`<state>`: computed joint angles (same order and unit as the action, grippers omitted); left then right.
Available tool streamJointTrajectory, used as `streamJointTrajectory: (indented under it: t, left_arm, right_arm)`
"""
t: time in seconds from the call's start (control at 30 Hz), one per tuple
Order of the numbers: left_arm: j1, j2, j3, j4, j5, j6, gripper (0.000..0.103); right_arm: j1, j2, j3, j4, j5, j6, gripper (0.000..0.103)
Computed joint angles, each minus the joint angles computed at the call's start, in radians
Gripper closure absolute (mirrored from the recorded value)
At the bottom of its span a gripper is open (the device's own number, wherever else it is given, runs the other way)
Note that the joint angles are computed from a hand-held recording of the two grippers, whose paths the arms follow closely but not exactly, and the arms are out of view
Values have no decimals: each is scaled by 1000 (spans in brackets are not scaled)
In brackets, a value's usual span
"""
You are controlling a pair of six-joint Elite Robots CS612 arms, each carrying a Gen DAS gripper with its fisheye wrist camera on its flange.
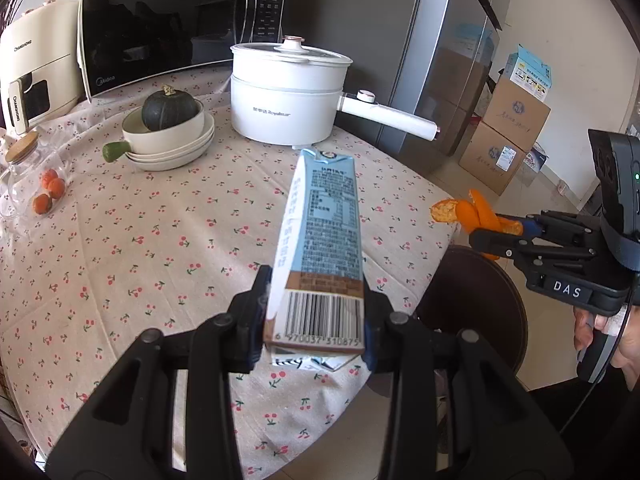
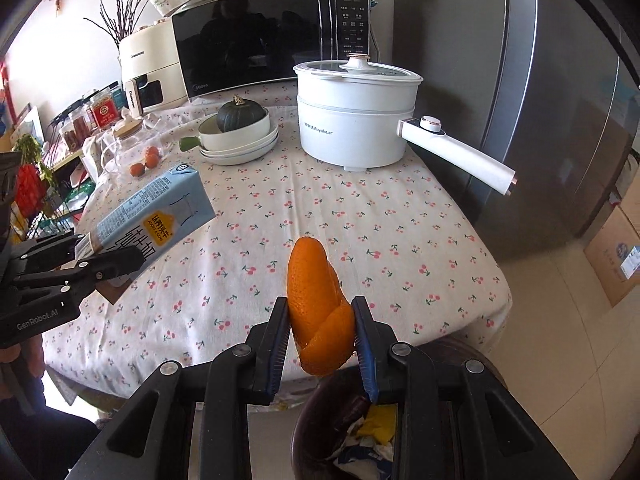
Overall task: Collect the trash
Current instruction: 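Carry the carton and orange peel over the bin and open the right tool, then lower the milk carton into the bin and open the left tool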
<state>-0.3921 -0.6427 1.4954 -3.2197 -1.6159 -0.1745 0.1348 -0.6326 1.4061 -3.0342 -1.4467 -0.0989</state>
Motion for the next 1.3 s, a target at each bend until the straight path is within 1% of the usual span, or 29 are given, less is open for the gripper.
streamJointTrajectory:
  t: [0.07, 0.23, 0.4, 0.47, 0.6, 0.77, 0.8, 0.83, 0.87, 0.9, 0.93, 1.13, 1.27, 1.3]
  left_arm:
    - [-6, -8, 22, -12, -6, -5, 64]
    - [-21, -18, 56, -32, -23, 1, 64]
    - [-36, -15, 69, -44, -61, 11, 64]
    - [-43, -13, 68, -30, -81, 21, 64]
    - [-62, -6, 61, 7, -105, 61, 64]
    - [-87, 10, 37, 51, -132, 111, 64]
    - [-92, 13, 32, 60, -135, 123, 64]
    - [-97, 16, 27, 68, -138, 133, 63]
    - [-101, 19, 21, 76, -141, 141, 63]
    - [-104, 23, 15, 85, -144, 147, 63]
    - [-108, 26, 11, 92, -145, 152, 63]
    - [-120, 41, -14, 122, -149, 166, 63]
    - [-123, 48, -20, 110, -154, 183, 63]
    - [-124, 50, -20, 99, -151, 183, 61]
  right_arm:
    - [-3, -15, 33, -20, 0, 1, 71]
    - [-20, -47, 119, -75, 36, 32, 71]
    - [-30, -62, 172, -104, -8, 79, 71]
    - [-36, -67, 193, -108, -15, 100, 71]
    - [-51, -73, 222, -83, -30, 132, 71]
    - [-70, -73, 246, -63, -66, 142, 70]
    - [-75, -73, 250, -57, -67, 148, 66]
    - [-80, -72, 255, -52, -62, 157, 55]
    - [-85, -73, 260, -50, -57, 169, 48]
    - [-90, -73, 265, -53, -55, 179, 36]
    - [-94, -74, 271, -58, -55, 185, 32]
    - [-106, -86, 296, -76, -69, 188, 31]
    - [-112, -91, 306, -84, -66, 194, 30]
    - [-113, -92, 307, -85, -66, 195, 30]
